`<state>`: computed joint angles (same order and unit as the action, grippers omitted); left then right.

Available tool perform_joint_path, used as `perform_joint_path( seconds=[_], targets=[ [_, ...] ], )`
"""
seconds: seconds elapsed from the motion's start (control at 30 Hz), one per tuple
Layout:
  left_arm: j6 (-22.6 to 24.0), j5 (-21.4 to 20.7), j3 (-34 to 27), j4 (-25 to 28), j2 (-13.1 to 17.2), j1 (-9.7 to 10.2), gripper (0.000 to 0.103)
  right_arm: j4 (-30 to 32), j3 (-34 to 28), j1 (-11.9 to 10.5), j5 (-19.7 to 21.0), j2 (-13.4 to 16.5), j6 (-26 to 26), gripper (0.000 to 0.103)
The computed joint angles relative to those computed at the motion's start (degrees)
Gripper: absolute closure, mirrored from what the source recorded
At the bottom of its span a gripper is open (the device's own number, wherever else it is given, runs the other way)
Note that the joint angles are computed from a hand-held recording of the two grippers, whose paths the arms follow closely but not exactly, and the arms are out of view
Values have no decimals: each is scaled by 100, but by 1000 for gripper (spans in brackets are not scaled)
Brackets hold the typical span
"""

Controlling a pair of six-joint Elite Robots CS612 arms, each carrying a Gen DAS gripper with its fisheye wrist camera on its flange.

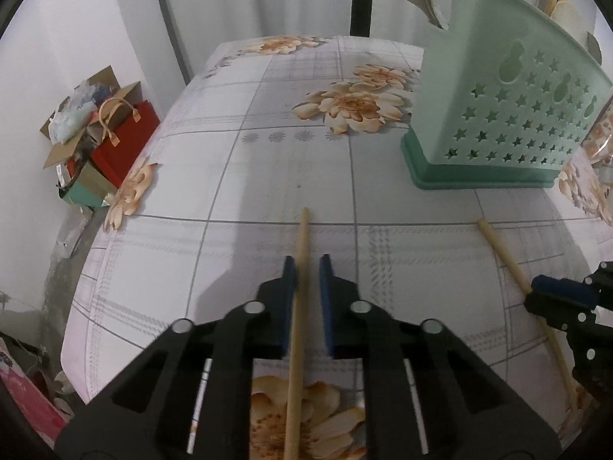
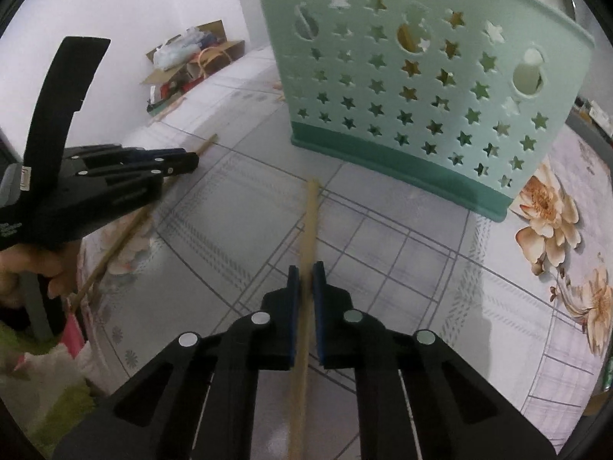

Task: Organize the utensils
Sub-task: 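Grasp a chopstick with the left gripper while the right gripper grasps another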

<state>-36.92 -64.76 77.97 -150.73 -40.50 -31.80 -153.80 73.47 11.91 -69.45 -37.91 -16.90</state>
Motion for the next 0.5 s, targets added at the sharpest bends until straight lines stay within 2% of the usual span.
perform_joint_path(
  seconds=[0.13, 0.5],
  targets=[
    [-37, 115, -114, 216, 42, -27, 98, 117, -44, -57, 221, 23, 33, 96],
    [-247, 64, -187, 422, 43, -17, 98, 298, -56, -202, 568, 8, 257, 96]
  ],
)
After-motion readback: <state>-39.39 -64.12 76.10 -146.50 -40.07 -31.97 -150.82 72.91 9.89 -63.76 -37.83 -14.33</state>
